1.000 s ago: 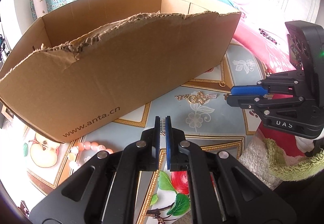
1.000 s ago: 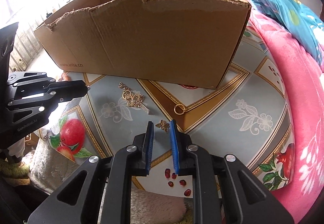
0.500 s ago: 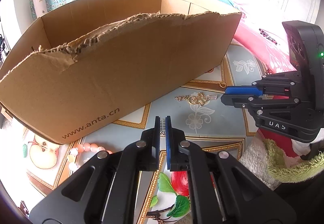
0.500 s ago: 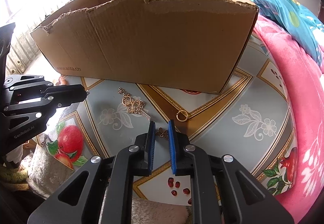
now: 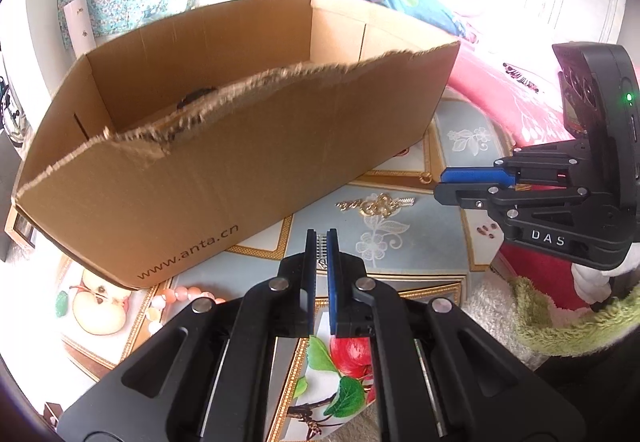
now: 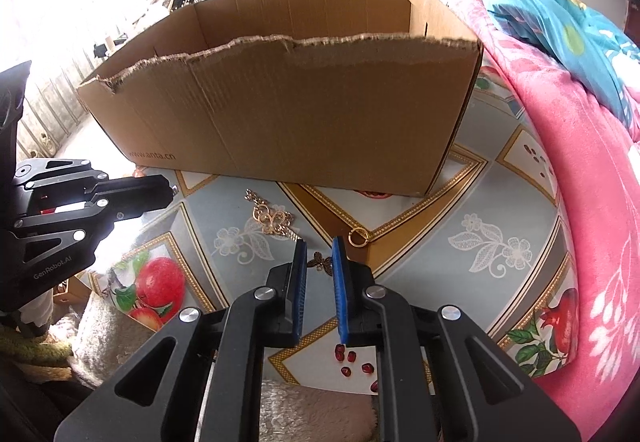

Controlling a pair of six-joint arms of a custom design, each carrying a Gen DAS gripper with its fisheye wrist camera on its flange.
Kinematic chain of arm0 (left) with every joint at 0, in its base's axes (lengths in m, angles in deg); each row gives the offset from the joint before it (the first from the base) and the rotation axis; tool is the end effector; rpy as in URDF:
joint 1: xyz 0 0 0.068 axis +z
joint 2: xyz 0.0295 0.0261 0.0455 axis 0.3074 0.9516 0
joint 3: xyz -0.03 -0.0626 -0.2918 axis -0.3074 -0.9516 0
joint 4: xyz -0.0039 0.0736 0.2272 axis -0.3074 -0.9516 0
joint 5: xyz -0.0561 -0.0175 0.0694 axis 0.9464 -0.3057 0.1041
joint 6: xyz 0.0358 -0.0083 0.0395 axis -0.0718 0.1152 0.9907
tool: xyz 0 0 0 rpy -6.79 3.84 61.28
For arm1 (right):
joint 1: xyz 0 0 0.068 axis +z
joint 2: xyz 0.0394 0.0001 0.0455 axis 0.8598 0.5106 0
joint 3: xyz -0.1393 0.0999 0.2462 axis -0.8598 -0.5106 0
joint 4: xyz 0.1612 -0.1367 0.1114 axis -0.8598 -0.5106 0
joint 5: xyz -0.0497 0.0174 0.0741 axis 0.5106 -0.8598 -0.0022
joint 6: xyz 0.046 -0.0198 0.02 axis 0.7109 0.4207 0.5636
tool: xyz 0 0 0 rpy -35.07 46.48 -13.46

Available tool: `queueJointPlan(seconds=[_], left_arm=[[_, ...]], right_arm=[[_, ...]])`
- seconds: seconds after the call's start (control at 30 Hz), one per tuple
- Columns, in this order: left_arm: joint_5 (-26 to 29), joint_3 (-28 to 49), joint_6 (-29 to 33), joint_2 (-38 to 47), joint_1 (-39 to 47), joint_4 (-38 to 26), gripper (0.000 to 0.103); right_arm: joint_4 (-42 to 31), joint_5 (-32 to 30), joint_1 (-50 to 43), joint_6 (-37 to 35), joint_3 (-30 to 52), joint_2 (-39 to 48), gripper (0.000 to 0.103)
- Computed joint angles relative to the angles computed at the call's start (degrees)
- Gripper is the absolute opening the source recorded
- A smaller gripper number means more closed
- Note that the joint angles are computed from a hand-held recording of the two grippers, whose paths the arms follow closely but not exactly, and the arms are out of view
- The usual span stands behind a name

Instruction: Organize jewelry

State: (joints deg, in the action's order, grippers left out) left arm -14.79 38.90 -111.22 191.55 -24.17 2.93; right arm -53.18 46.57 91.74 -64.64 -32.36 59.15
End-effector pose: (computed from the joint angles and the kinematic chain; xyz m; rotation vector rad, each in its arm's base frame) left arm 0.2152 -0.1779 0.1211 0.0847 2.4352 -0.1372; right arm 0.2669 0.1765 0.0826 -0.8488 2.4132 0.4007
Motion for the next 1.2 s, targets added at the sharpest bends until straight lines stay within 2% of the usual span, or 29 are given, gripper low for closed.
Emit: queueJointPlan(seconds=[0.17,0.4,0.57,0.73,0.87,0.93,1.03,1.07,1.2], left_arm=[[1.42,-1.67,1.5,-7.88,0.05,-0.08,0.004],[4.64,-0.4,7.13,-17.87,5.56,-1.85,0.004],[6.03,7.28,10.74,-12.89,12.22,-6.32,0.004],[7.36,16.47,11.1,-5.05,17.97,-13.05,0.004],[7.28,21.77,10.1,-0.41,21.01,-16.66,0.004],[6.81,22.25,9.49,0.46,21.53,-16.52,0.005],[5.51,22.61,8.99,1.35,21.53,-15.96,0.022],[5.02,22.57,8.88,1.42,21.45,-15.76,0.024],[3.99,22.38,8.31,1.02,21.35,-15.52,0.027]], right_arm=[[-1.48,-3.04,0.05,0.2,-0.39,-6.48,0.013],[-2.86,-6.66,1.21,0.42,5.45,-10.48,0.013],[-5.77,-6.55,2.5,2.53,15.9,-4.78,0.013],[-16.35,-5.07,3.14,4.41,31.59,4.92,0.013],[-22.92,-2.94,3.48,5.91,40.81,10.5,0.013],[-23.86,-2.26,3.41,6.57,42.87,11.75,0.013],[-23.15,-2.27,3.12,7.13,43.02,12.02,0.014],[-22.59,-2.31,3.06,7.27,42.47,11.73,0.014],[-21.17,-2.75,2.78,7.75,41.11,11.02,0.014]])
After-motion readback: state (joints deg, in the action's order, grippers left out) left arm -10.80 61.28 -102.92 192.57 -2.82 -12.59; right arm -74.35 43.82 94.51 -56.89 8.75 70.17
